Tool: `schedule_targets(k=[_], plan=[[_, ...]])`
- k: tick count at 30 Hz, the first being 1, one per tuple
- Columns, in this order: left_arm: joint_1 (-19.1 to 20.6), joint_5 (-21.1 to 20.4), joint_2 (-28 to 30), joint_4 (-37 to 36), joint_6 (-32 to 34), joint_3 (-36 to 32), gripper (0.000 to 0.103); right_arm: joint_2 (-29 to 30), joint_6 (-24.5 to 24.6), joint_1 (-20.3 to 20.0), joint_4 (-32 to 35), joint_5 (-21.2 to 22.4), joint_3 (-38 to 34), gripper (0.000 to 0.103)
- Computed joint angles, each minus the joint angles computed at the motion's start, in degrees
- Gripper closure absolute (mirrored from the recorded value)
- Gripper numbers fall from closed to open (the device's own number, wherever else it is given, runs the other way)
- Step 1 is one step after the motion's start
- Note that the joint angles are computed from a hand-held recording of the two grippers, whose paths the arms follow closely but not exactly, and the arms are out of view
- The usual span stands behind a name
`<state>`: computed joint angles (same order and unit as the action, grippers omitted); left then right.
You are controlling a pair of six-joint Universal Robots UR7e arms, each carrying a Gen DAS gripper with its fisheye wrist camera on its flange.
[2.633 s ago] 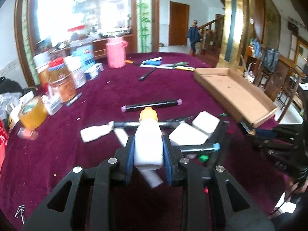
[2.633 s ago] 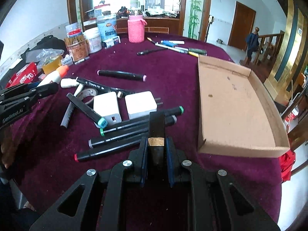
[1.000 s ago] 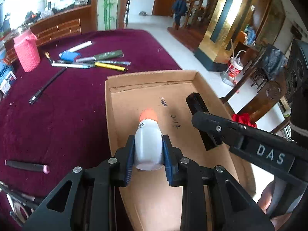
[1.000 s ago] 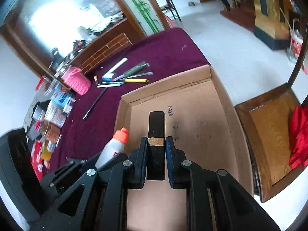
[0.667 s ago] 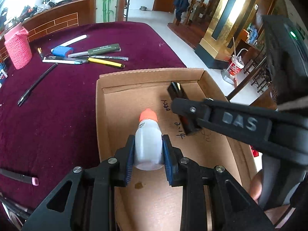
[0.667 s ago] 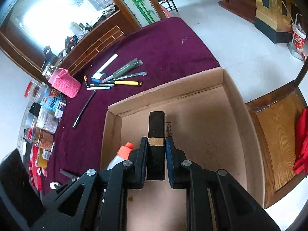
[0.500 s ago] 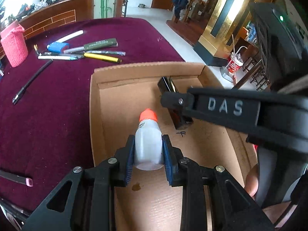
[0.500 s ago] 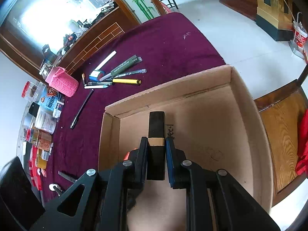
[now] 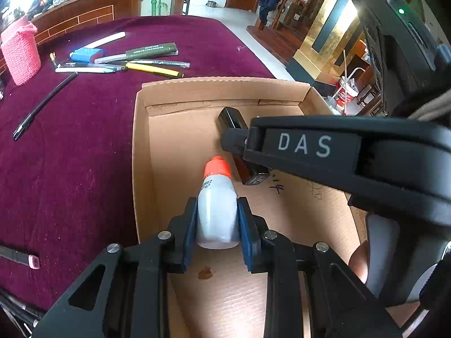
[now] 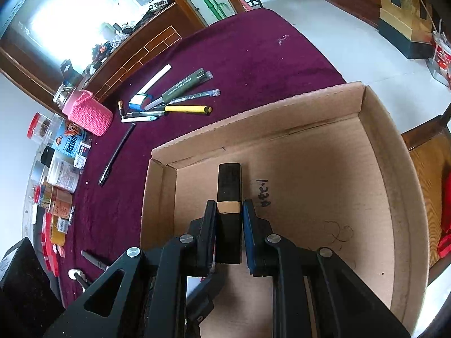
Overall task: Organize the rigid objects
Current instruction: 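Lower both items into the tray and open both grippers, then move the left gripper back to the table toward the white dropper bottle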
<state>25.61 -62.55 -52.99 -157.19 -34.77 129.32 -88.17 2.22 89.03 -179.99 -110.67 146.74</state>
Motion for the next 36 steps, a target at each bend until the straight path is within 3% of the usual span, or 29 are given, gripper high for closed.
schedule_targets(k=[10,18,28,30,36], plan=[[0.25,0.04,-0.38,-0.62,0.42,0.33,0.078,0.8,0.1,0.71,-0.88,-1.52,0.04,0.085],[-0.04,-0.5,-1.27,-0.89,0.19,0.82,0.061,-1.22,0.76,0.89,0.42,-0.62,0.55,0.076],[-1.87,-0.71,-5.53,-1.05,-0.86,4.03,0.061,-8.38,3.35,2.83,-0.91,0.78,5.37,0.074],[-2.4,-0.91,-6.74,-1.46,-0.68,5.18,0.061,-9.74,4.95,3.98,-2.97,0.51,7.32,0.065],[-4.61,-3.1,-12.88,-3.13,-0.88,10.2,0.061,-8.53,9.19,11.66,-14.13,-1.93,13.04,0.064]])
